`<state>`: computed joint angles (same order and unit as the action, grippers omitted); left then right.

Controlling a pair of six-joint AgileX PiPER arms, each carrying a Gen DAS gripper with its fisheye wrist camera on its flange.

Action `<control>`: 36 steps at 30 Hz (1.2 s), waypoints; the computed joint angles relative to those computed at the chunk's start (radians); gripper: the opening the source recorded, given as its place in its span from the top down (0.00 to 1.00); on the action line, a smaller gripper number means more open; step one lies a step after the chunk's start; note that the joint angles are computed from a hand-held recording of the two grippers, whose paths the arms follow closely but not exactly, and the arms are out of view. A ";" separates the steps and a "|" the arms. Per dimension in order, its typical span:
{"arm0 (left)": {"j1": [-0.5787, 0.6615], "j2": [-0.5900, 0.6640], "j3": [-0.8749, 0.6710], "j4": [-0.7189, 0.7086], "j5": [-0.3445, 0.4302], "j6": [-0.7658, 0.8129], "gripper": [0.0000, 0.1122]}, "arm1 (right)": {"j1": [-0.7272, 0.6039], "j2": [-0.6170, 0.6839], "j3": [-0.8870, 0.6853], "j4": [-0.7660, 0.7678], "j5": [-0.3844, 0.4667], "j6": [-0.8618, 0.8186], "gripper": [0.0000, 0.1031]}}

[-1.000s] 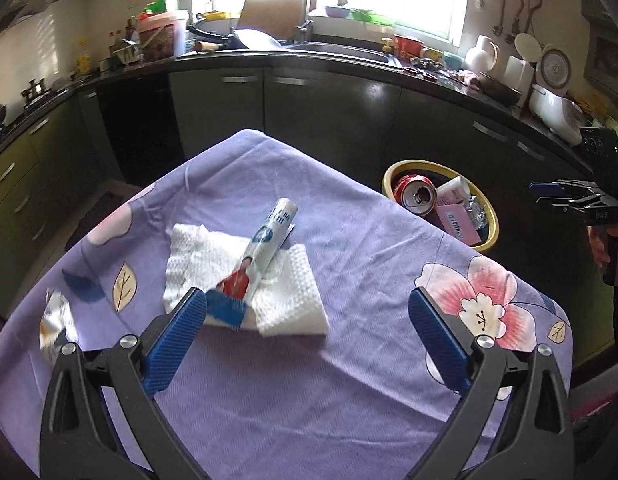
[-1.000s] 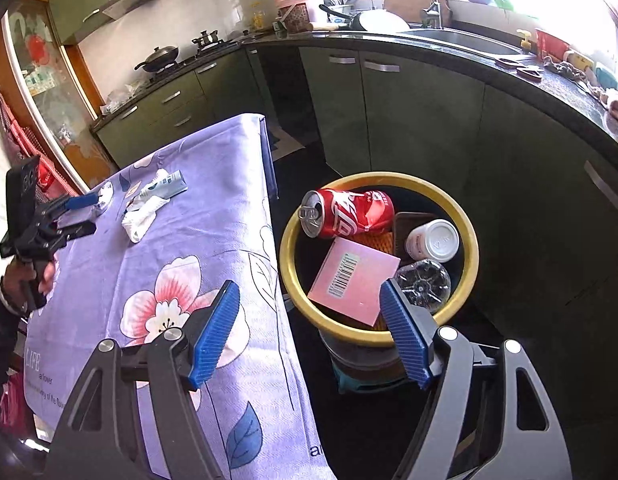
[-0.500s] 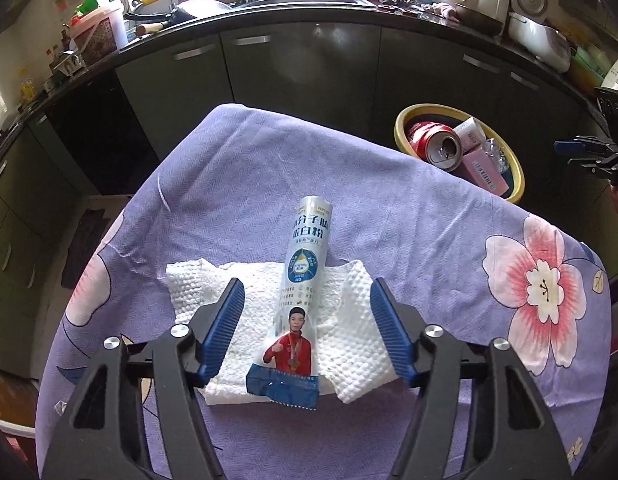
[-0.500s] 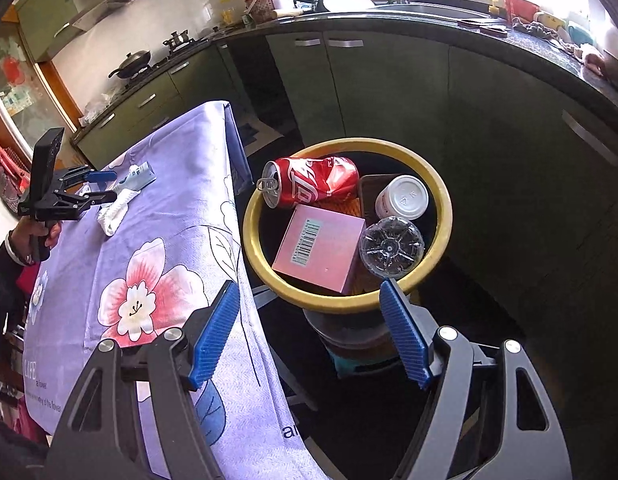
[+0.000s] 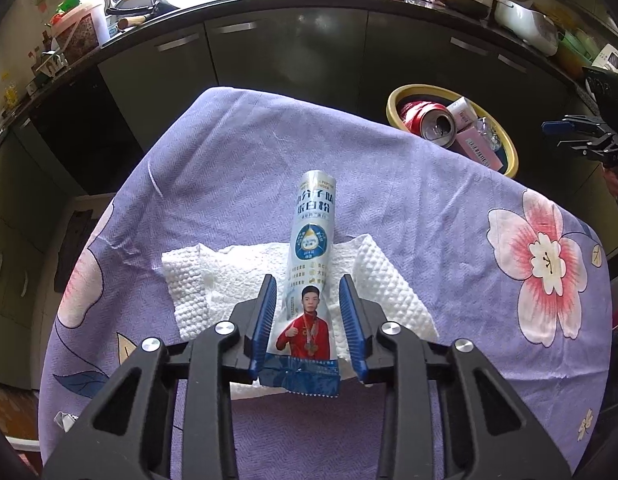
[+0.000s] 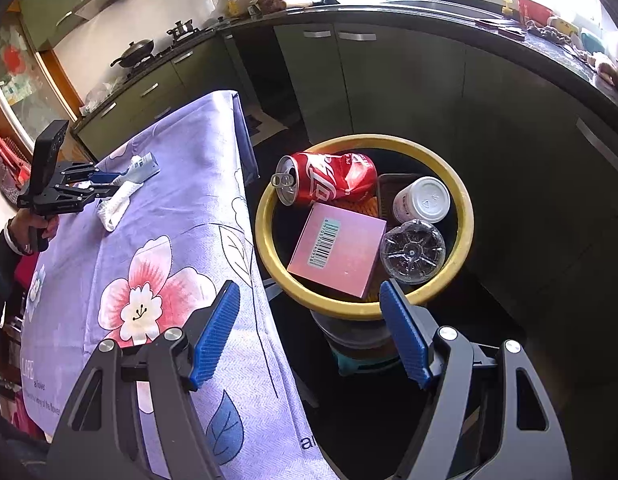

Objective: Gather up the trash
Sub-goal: 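Grasp the toothpaste tube lying on the tissue with the left gripper, then lift the toothpaste tube over the bin and open the left gripper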

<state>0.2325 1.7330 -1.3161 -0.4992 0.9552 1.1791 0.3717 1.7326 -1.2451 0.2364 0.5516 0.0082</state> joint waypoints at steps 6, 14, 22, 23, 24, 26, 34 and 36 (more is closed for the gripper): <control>0.000 0.000 0.007 -0.003 -0.011 0.004 0.79 | 0.015 0.009 -0.018 -0.017 0.009 0.016 0.30; -0.025 -0.119 0.109 0.029 -0.116 -0.033 0.79 | 0.023 0.006 -0.018 0.001 0.002 -0.001 0.30; -0.131 -0.298 0.259 0.195 -0.253 -0.193 0.79 | 0.023 -0.036 0.025 0.018 -0.018 -0.018 0.30; -0.149 -0.320 0.273 0.223 -0.263 -0.220 0.79 | 0.022 -0.044 0.032 0.021 -0.021 -0.020 0.30; -0.168 -0.340 0.281 0.249 -0.264 -0.249 0.79 | 0.019 -0.049 0.037 0.028 -0.024 -0.027 0.30; -0.206 -0.376 0.290 0.298 -0.259 -0.312 0.79 | 0.016 -0.061 0.052 0.043 -0.032 -0.042 0.30; -0.403 -0.443 0.270 0.498 -0.216 -0.583 0.79 | -0.036 -0.117 0.135 0.163 -0.065 -0.172 0.30; -0.463 -0.428 0.232 0.523 -0.185 -0.649 0.79 | -0.063 -0.134 0.162 0.211 -0.071 -0.223 0.30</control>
<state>-0.2306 1.3046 -1.0838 0.0237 0.7706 0.5303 0.3090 1.5985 -1.0836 0.4472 0.4802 -0.2146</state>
